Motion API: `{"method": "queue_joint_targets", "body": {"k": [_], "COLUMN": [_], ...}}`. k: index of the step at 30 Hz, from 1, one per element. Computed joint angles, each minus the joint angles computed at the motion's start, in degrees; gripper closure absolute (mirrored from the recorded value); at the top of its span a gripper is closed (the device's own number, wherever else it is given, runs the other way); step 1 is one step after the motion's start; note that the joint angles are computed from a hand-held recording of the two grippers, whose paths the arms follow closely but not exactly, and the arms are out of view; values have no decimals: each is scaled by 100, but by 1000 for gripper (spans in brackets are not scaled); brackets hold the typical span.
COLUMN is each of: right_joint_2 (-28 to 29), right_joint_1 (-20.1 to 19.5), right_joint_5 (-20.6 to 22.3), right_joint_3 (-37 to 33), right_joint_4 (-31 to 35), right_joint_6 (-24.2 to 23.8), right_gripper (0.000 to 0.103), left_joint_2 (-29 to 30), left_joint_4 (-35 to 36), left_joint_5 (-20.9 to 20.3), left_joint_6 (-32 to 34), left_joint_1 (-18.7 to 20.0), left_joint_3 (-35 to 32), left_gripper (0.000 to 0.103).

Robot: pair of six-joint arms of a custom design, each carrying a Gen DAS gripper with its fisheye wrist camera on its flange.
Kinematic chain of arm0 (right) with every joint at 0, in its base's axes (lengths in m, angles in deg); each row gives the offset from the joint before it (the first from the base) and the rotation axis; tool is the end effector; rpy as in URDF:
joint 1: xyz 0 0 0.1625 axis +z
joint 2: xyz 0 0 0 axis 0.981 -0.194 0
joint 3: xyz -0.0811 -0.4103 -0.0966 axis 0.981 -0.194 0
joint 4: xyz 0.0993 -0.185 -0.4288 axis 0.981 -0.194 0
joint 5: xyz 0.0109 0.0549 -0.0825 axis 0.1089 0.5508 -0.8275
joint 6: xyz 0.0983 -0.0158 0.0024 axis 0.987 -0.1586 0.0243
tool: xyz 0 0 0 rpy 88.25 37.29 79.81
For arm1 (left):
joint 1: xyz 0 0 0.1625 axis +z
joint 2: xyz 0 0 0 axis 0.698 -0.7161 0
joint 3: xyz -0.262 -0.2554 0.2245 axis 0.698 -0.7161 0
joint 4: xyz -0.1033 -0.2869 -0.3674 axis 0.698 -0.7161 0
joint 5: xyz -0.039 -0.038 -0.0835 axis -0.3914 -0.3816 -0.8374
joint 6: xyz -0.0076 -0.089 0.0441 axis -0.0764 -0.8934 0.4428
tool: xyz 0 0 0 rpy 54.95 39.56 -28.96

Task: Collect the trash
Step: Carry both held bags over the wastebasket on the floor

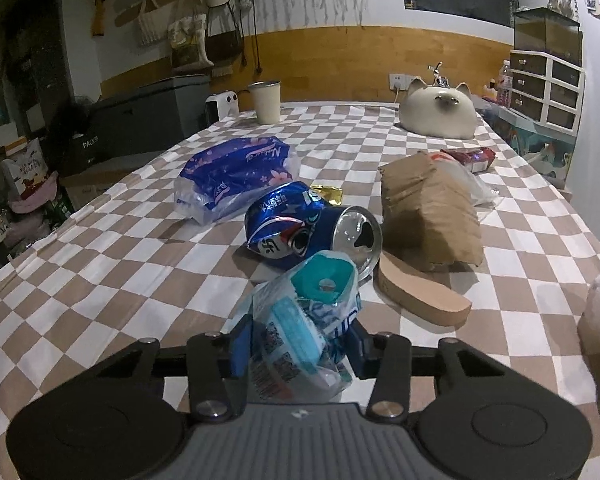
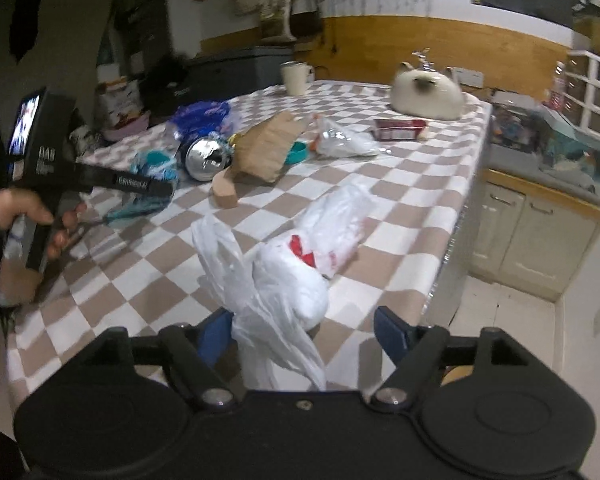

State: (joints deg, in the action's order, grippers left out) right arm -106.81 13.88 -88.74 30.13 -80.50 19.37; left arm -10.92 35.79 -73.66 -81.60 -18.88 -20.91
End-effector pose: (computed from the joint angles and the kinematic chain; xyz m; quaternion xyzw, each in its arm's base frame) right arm 0.1576 -0.5572 0.6207 0.4382 -0.8527 0.2540 0.1280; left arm -0.5918 -0.5324 0.1814 0.0247 0.7622 -0.4615 0.4532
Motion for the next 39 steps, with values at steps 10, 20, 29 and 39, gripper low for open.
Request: {"method": "queue_joint_targets", "body": {"k": [10,20,29,39], "right_joint_2": [31,197,70,-36], "right_joint_1": [158,222,141,-179], "right_joint_5": [319,-323,-34,248], "right_joint_3": [72,372,163,-229], "right_joint_4": [-65,-806,-736,-772], "right_joint_6": [1721,1950,1506,1297], "right_gripper": [10,52,55,55], "left_joint_2": [-146,-143,191,943], "left_joint_4": [-711,-1108,-974,-1871], "left_joint_5": [-66,36,231,446], "left_joint_6": [198,216,204,1320], "left_joint_1": [-260,-463,-607,-679], "left_joint_3": [398,513,59,-714], "left_gripper": [57,57,57,57]}}
